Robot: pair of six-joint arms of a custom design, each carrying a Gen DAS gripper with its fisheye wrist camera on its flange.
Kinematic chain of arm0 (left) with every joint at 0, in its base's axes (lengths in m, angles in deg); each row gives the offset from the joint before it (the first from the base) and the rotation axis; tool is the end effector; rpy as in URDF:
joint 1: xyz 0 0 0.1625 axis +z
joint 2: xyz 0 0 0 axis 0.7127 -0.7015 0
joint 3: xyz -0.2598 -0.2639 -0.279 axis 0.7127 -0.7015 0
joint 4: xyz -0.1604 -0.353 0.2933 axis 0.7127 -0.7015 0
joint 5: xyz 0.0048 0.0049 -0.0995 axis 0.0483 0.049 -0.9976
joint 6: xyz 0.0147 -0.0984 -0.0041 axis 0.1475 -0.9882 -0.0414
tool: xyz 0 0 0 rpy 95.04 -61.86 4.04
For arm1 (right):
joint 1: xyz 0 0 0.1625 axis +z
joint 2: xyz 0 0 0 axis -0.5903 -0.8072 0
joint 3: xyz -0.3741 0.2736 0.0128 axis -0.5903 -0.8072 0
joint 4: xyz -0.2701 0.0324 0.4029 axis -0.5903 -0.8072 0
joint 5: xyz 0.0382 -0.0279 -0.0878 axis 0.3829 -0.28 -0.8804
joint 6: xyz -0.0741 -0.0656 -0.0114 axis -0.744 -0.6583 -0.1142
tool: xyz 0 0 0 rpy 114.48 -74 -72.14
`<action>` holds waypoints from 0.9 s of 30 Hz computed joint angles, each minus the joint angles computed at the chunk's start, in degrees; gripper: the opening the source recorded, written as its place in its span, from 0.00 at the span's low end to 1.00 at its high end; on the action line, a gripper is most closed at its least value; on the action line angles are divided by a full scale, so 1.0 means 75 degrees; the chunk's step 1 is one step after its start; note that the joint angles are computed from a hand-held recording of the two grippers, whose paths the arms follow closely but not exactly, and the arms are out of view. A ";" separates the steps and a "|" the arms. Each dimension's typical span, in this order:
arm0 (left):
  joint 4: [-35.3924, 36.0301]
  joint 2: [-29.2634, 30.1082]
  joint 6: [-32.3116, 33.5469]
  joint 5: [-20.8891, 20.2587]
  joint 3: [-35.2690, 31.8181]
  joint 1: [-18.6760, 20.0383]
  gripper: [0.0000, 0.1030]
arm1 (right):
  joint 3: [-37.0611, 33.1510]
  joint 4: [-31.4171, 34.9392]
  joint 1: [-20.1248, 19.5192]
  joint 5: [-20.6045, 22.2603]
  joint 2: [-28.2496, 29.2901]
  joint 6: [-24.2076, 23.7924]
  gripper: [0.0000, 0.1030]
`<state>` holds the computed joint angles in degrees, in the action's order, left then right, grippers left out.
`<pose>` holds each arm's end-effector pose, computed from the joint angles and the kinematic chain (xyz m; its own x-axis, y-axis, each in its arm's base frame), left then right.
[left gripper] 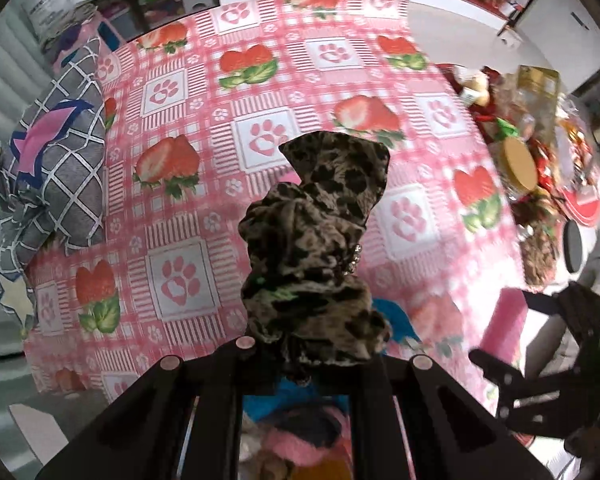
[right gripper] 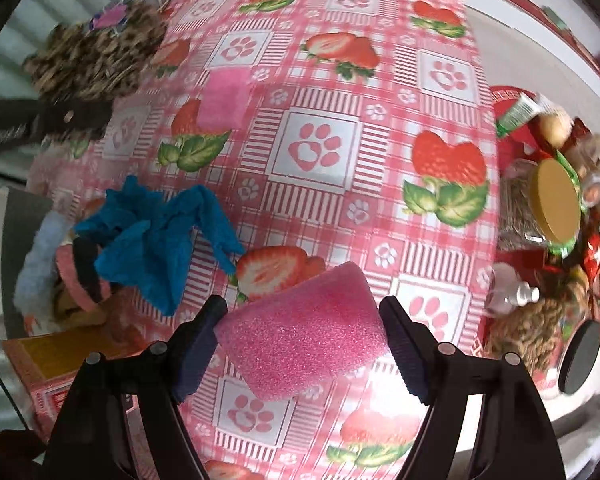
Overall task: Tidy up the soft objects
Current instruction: 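Grasp the leopard-print scrunchie with the left tool while the right tool grasps the pink sponge, then carry the leopard scrunchie and pink sponge over the white box with both tools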
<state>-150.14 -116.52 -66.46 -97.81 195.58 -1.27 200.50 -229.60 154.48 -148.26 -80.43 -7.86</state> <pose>-0.2314 -0.4785 0.1978 -0.5561 0.6656 -0.4976 0.5919 0.7376 0.3252 0.2371 -0.3062 0.1289 -0.7449 0.2260 0.6277 0.0123 0.9454 -0.3258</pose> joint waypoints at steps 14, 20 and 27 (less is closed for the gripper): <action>0.0631 -0.1438 0.0310 -0.0957 0.0879 -0.1231 0.11 | 0.0117 0.1413 0.1244 0.0192 -0.0214 0.2477 0.77; 0.1204 -0.2235 0.0471 -0.1674 0.1280 -0.1975 0.11 | 0.0100 0.2005 0.1804 0.0386 -0.0318 0.3466 0.77; 0.2397 -0.3601 0.0759 -0.2358 0.1724 -0.2831 0.11 | -0.0135 0.3049 0.2531 0.0675 -0.0196 0.4819 0.77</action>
